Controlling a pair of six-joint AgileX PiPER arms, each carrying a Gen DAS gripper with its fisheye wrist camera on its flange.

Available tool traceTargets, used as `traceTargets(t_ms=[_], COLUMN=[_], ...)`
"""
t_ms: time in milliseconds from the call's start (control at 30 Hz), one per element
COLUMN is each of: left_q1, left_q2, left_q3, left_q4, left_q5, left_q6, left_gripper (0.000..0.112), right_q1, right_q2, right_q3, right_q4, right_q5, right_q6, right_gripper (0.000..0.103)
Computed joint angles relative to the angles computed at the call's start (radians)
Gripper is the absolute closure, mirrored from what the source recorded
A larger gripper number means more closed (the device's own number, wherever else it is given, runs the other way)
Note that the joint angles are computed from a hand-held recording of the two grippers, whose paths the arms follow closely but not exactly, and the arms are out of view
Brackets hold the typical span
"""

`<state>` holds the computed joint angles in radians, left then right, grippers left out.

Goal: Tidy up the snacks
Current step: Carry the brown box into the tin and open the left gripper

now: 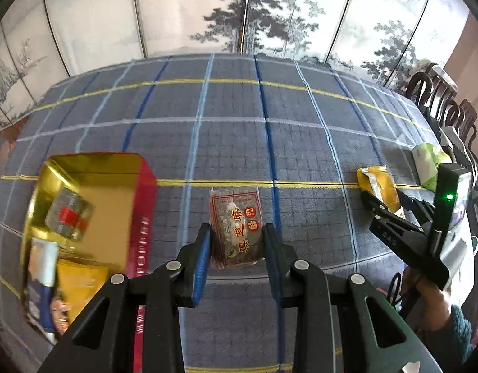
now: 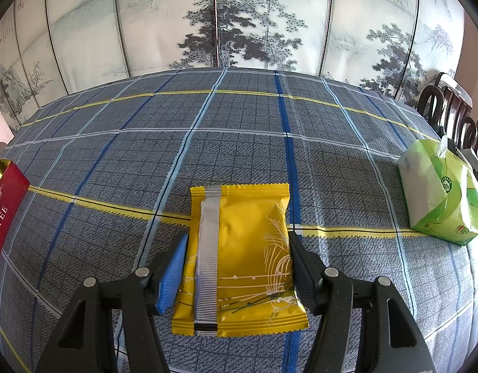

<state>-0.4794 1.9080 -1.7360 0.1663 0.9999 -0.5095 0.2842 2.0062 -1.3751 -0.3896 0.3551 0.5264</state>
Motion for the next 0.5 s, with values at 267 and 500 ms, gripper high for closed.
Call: traceTargets(t_ms=[267, 500], left_q1=[0.073, 0.191], left_q2=[-0.097, -0.131], left_q3=[0.055, 0.105], left_q4=[0.027, 0.042], left_q5=[0.011, 0.005], left_q6=[0.067, 0.156], left_gripper=[0.083, 0.083], right_q1=[0.000, -0.001], right_q2=[0.000, 0.000], right_q3=[-0.001, 0.000], right_q4=[0.000, 0.004], right_q5=[0.001, 0.001], right_q6=[0.000, -0.005], right_gripper=[0.039, 0.039])
